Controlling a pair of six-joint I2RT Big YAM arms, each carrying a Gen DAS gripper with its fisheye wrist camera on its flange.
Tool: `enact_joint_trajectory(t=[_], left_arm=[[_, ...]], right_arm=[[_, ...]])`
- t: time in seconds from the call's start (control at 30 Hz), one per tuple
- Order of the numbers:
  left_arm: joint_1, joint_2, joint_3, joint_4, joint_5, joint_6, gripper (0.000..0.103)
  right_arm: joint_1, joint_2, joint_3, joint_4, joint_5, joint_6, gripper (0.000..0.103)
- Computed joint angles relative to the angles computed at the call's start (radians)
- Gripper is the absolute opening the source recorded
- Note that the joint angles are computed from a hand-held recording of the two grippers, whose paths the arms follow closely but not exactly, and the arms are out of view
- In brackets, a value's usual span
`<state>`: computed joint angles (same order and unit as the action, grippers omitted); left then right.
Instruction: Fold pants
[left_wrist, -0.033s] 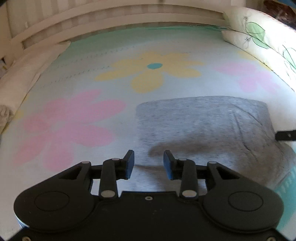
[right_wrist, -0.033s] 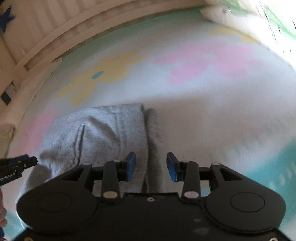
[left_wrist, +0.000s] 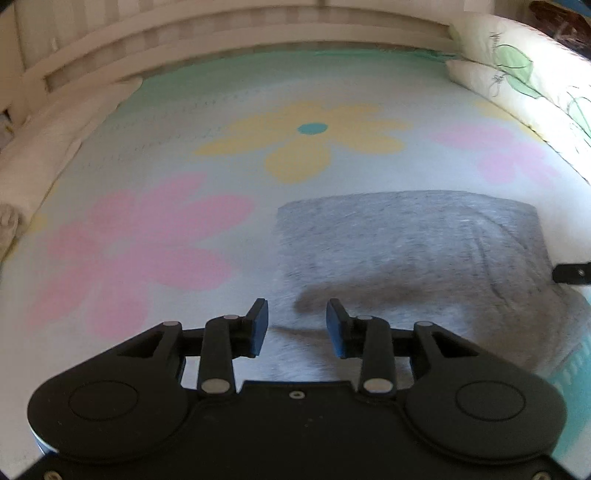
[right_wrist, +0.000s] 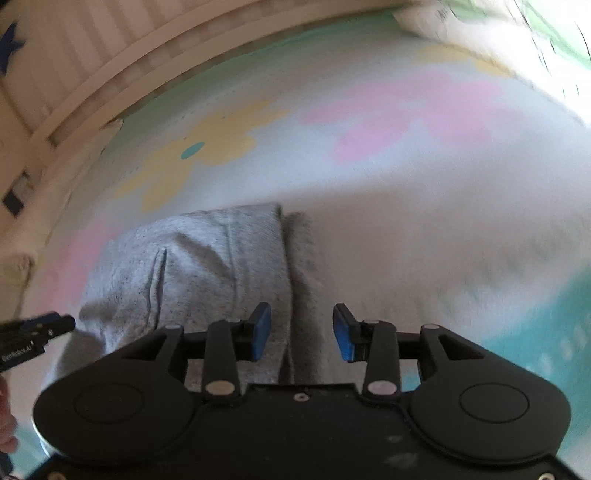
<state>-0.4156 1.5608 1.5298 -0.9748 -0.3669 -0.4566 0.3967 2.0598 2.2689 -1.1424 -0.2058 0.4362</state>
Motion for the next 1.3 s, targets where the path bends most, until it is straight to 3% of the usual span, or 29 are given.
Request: enact_joint_trajectory(t=[0.17, 0.33, 0.53, 0.73, 0.9, 0.93, 1.0, 1.03, 1.07, 1.1, 1.13, 1.17, 1.2, 1.27, 1.3], left_arm=[[0.046, 0.019, -0.012, -0.009, 0.11, -0.015, 0.053], [0.042, 0.021, -0.045, 0.068, 0.124, -0.002, 0.058], [0.069, 0.049, -0.034, 0.09, 0.188, -0.087, 0.067], [0.138, 0.027, -0.056, 0.099, 0.345, -0.084, 0.068], [0.15, 0.028, -0.055, 0.088, 0.354, -0.064, 0.071], [0.144, 0.033, -0.053, 0.09, 0.346, -0.055, 0.076], [0.131, 0.044, -0.047, 0.091, 0.339, -0.025, 0.086], [0.126, 0.053, -0.041, 0.09, 0.341, -0.013, 0.095], [0.123, 0.063, -0.032, 0.087, 0.351, -0.012, 0.098], [0.119, 0.07, -0.024, 0.081, 0.348, -0.014, 0.101], [0.109, 0.078, -0.014, 0.075, 0.33, -0.015, 0.097], [0.106, 0.078, -0.016, 0.09, 0.336, -0.009, 0.087], [0.104, 0.069, -0.022, 0.111, 0.372, 0.005, 0.067], [0.09, 0.068, -0.001, 0.079, 0.326, -0.021, 0.051], [0.084, 0.058, 0.003, 0.072, 0.307, -0.029, 0.036]], right_arm=[[-0.023, -0.02, -0.07, 0.03, -0.071, 0.052, 0.044], [-0.025, -0.021, -0.096, 0.058, -0.079, 0.056, 0.049], [-0.032, -0.022, -0.114, 0.105, -0.108, 0.107, 0.056], [-0.031, -0.037, -0.149, 0.149, -0.137, 0.081, 0.058], [-0.039, -0.04, -0.174, 0.182, -0.163, 0.119, 0.058], [-0.039, -0.04, -0.175, 0.186, -0.163, 0.126, 0.058], [-0.032, -0.037, -0.168, 0.179, -0.148, 0.116, 0.056], [-0.029, -0.038, -0.168, 0.18, -0.142, 0.109, 0.048], [-0.027, -0.039, -0.167, 0.18, -0.149, 0.105, 0.036], [-0.026, -0.041, -0.167, 0.184, -0.156, 0.109, 0.032], [-0.024, -0.043, -0.167, 0.186, -0.153, 0.114, 0.024], [-0.02, -0.045, -0.162, 0.183, -0.138, 0.113, 0.019], [-0.016, -0.046, -0.155, 0.175, -0.12, 0.103, 0.017], [-0.006, -0.054, -0.154, 0.174, -0.091, 0.072, 0.014], [-0.002, -0.061, -0.154, 0.174, -0.08, 0.053, 0.014]])
